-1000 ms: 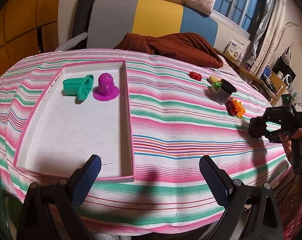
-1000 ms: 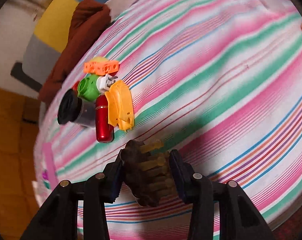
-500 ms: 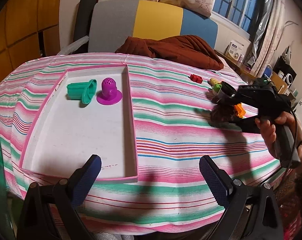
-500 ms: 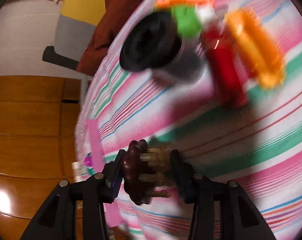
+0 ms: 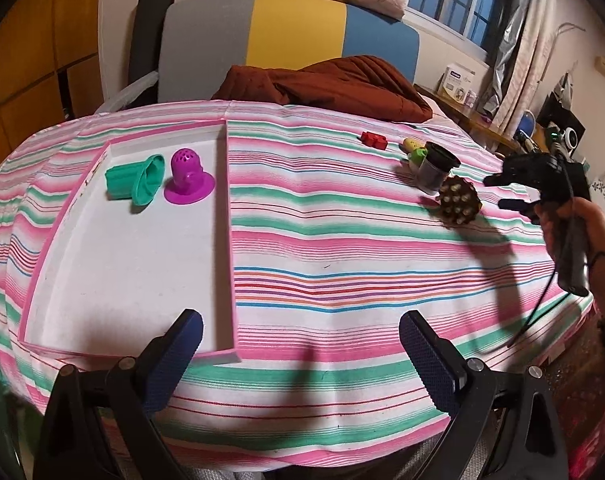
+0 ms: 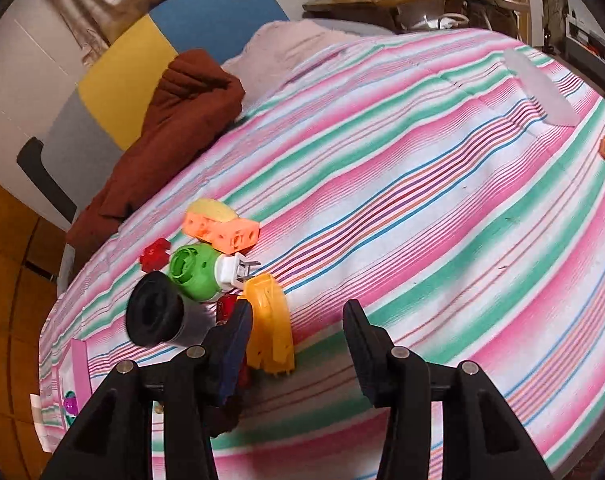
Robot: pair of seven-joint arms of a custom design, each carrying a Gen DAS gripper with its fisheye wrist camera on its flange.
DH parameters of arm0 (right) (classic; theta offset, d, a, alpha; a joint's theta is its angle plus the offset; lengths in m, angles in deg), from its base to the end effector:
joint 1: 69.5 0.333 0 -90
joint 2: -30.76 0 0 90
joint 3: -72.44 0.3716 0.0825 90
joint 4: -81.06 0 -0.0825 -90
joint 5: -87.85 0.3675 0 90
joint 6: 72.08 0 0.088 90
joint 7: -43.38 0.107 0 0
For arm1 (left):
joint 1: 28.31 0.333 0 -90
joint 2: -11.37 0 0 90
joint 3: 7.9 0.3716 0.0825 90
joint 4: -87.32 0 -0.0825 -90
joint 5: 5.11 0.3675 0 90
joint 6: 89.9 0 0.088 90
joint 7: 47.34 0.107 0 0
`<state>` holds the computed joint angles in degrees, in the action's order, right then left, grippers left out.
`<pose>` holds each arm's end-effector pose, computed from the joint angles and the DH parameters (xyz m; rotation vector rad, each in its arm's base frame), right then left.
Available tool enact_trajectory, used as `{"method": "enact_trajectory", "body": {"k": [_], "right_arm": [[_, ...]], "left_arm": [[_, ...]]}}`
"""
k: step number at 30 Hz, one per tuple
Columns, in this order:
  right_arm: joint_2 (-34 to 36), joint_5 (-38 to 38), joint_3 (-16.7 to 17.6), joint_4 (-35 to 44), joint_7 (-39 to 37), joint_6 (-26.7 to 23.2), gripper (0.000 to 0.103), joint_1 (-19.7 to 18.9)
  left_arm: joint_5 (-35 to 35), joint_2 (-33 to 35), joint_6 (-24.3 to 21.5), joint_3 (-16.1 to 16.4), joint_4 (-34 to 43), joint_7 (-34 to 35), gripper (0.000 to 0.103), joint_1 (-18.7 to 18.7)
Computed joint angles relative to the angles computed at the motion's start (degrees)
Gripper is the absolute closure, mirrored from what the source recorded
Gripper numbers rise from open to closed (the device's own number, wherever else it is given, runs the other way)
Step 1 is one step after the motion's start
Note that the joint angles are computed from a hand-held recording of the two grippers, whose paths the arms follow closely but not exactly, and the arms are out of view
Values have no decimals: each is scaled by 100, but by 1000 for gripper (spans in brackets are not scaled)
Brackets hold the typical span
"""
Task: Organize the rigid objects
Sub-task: 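Grasp the yellow tape dispenser with the right gripper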
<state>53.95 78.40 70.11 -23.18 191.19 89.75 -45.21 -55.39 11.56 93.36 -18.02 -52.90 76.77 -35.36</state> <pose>0.6416 0.2720 0.4452 -1.3253 2.1756 -0.2159 0.4921 -0.0763 0.4335 -1.8590 1.8616 -0.8543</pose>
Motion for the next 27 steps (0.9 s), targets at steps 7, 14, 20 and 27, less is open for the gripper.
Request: {"method": "enact_trajectory", "body": {"k": [7, 14, 20, 27], "right_arm": [[469, 808, 604, 686, -1226, -638, 56, -507], [548, 736, 383, 821, -1456, -821, 66, -284], [439, 477, 357, 813, -1829, -1024, 77, -135], [326, 345, 621, 683, -2494, -524, 78, -111]], "left_arm": [[954, 36, -5, 31, -87, -885, 4, 71], [1445, 112, 61, -142, 16, -1153, 4, 157], [1025, 223, -33, -530, 290, -845, 4, 400], [2407, 236, 44, -167, 212, -2004, 4, 122]]}}
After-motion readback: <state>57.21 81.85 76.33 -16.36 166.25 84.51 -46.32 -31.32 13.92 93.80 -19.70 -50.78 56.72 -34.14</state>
